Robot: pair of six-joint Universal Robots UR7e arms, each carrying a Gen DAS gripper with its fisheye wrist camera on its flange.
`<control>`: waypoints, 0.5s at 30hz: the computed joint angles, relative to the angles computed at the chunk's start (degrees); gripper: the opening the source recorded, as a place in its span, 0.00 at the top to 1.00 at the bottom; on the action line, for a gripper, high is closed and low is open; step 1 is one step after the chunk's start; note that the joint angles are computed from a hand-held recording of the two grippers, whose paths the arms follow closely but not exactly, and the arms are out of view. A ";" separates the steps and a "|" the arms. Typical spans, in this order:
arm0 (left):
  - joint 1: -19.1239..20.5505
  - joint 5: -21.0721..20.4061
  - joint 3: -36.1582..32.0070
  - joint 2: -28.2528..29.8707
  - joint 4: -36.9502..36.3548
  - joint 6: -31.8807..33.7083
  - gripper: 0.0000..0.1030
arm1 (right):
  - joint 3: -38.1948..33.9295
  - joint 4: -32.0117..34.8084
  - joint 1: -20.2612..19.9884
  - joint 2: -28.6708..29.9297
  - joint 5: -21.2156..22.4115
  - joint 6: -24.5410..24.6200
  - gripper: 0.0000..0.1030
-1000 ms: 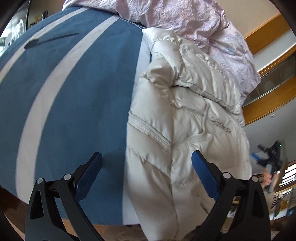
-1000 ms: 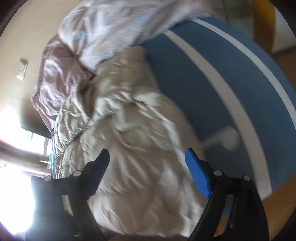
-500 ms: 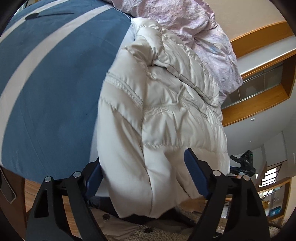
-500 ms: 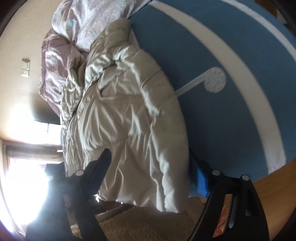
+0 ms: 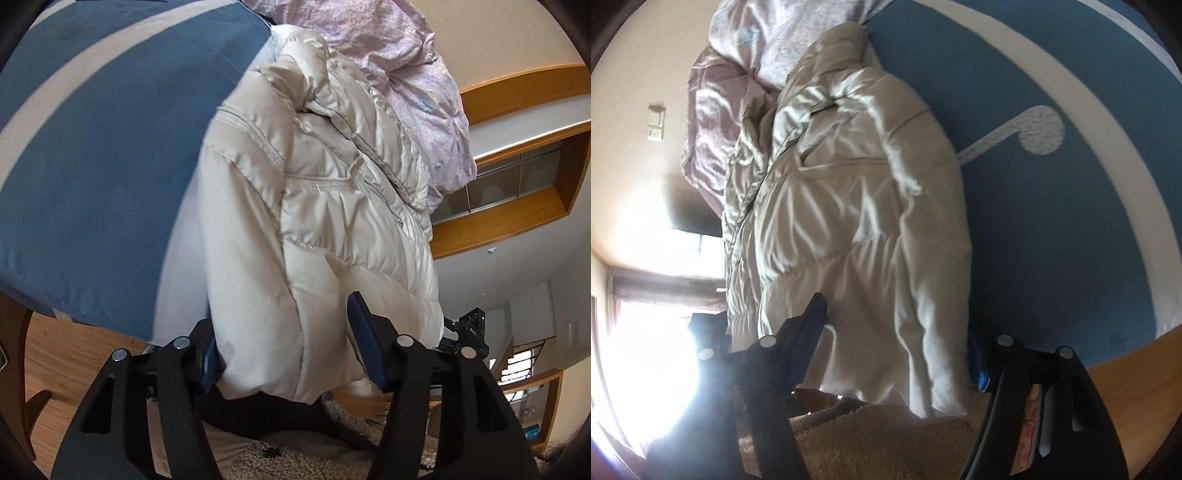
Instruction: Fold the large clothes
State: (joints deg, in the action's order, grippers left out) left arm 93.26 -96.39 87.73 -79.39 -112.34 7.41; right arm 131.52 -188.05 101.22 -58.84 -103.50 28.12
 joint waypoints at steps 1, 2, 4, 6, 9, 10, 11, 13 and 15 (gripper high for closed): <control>0.01 -0.25 0.22 -0.01 -0.19 -0.02 0.40 | 0.11 -0.39 -0.08 0.20 0.58 -0.64 0.35; 0.15 -0.80 0.18 0.13 -0.26 -0.17 0.40 | -0.24 -0.65 0.00 0.65 0.76 -0.58 0.35; 0.59 -2.32 0.20 0.46 -0.77 -0.96 0.40 | -0.12 -1.79 -0.28 1.17 1.75 -0.83 0.35; 1.07 -3.52 0.48 0.40 -1.25 -1.52 0.40 | -0.20 -2.46 -0.32 1.57 2.28 -0.89 0.35; 1.07 -3.72 1.15 0.05 -2.11 -1.83 0.41 | -0.39 -2.75 0.11 2.06 2.26 -1.39 0.36; 0.86 -3.17 1.45 -0.13 -2.50 -1.85 0.44 | -0.62 -2.50 0.48 2.24 1.66 -1.38 0.40; 0.35 -1.76 1.86 -0.38 -2.94 -1.92 0.48 | -0.80 -2.45 0.68 2.43 1.23 -1.37 0.47; -0.26 0.08 2.43 -0.70 -3.60 -1.92 0.67 | -0.69 -2.83 1.36 2.73 0.34 -1.26 0.62; -0.21 -0.78 2.55 -0.85 -4.79 -2.01 0.78 | -0.63 -4.00 1.99 2.93 -0.17 -0.73 0.74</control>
State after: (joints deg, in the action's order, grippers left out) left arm 93.04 -97.18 90.28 -80.24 -117.13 5.40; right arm 130.89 -192.05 103.21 -55.91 -103.67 27.39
